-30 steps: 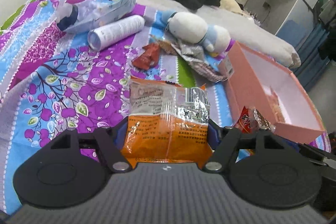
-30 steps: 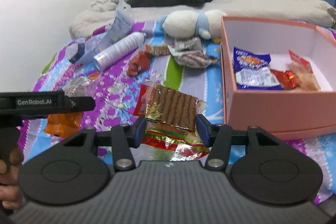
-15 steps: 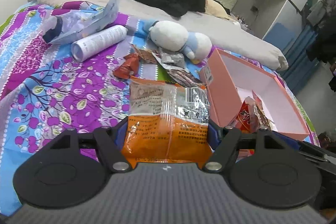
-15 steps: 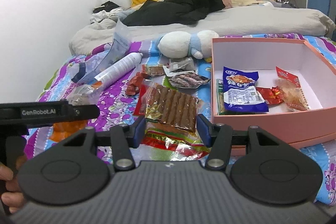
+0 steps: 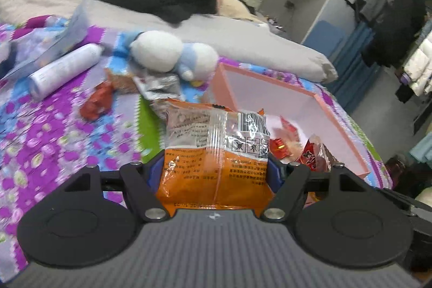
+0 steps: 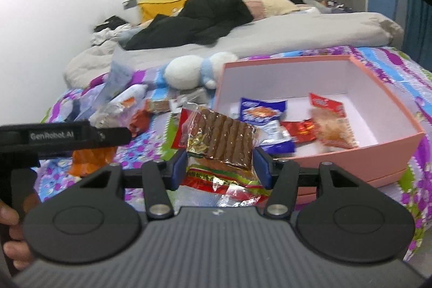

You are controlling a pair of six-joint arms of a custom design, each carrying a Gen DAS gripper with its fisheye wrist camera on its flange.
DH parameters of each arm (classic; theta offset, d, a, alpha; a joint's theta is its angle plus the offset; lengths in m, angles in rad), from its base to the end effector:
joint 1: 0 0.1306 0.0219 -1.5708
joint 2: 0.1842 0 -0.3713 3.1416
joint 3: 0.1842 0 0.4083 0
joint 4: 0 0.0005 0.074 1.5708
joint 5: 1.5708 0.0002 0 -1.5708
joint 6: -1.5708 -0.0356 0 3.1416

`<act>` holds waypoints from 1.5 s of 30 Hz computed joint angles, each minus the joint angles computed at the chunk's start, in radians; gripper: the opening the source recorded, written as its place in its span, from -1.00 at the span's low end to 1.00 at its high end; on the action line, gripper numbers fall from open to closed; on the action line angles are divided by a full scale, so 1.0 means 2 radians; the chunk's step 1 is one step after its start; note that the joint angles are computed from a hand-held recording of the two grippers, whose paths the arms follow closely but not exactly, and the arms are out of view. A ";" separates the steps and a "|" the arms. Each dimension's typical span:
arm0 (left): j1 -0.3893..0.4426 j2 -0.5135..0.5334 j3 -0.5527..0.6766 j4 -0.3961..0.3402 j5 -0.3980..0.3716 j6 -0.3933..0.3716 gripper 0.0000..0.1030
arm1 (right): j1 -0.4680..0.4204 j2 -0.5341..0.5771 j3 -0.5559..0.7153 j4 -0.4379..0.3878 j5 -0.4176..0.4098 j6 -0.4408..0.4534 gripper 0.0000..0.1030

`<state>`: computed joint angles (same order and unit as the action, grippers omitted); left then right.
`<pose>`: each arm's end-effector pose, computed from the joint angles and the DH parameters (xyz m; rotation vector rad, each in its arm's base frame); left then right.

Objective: Organize snacks
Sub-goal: 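Carry the orange bag and brown stick packet over the pink box with both grippers, then open both grippers to drop the packets into the pink box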

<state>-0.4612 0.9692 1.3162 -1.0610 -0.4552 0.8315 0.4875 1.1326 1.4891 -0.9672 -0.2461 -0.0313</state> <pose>0.3070 -0.1357 0.5393 -0.6321 2.1142 -0.1978 0.3496 0.1946 0.5701 -0.6387 2.1219 0.5597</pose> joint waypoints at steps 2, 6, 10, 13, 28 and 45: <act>0.003 0.015 0.011 0.011 0.008 -0.011 0.47 | -0.012 0.006 0.005 0.003 0.001 0.000 0.09; 0.013 0.048 0.035 0.034 0.030 -0.030 0.47 | -0.032 0.025 0.021 0.005 -0.004 0.007 0.09; 0.025 0.081 0.060 0.046 0.051 -0.044 0.47 | -0.045 0.046 0.038 0.009 -0.006 0.011 0.10; 0.035 0.108 0.080 0.048 0.073 -0.055 0.48 | -0.051 0.064 0.052 0.011 -0.006 0.010 0.11; 0.089 0.242 0.179 0.043 0.159 -0.101 0.48 | -0.068 0.179 0.136 -0.025 0.008 0.023 0.11; 0.103 0.277 0.201 0.059 0.184 -0.126 0.75 | -0.070 0.230 0.178 -0.055 0.019 0.005 0.39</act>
<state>-0.2554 1.5226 1.7177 -0.9422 -0.0879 0.5799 0.3479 1.5934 1.8447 -1.0770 -0.2083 -0.0218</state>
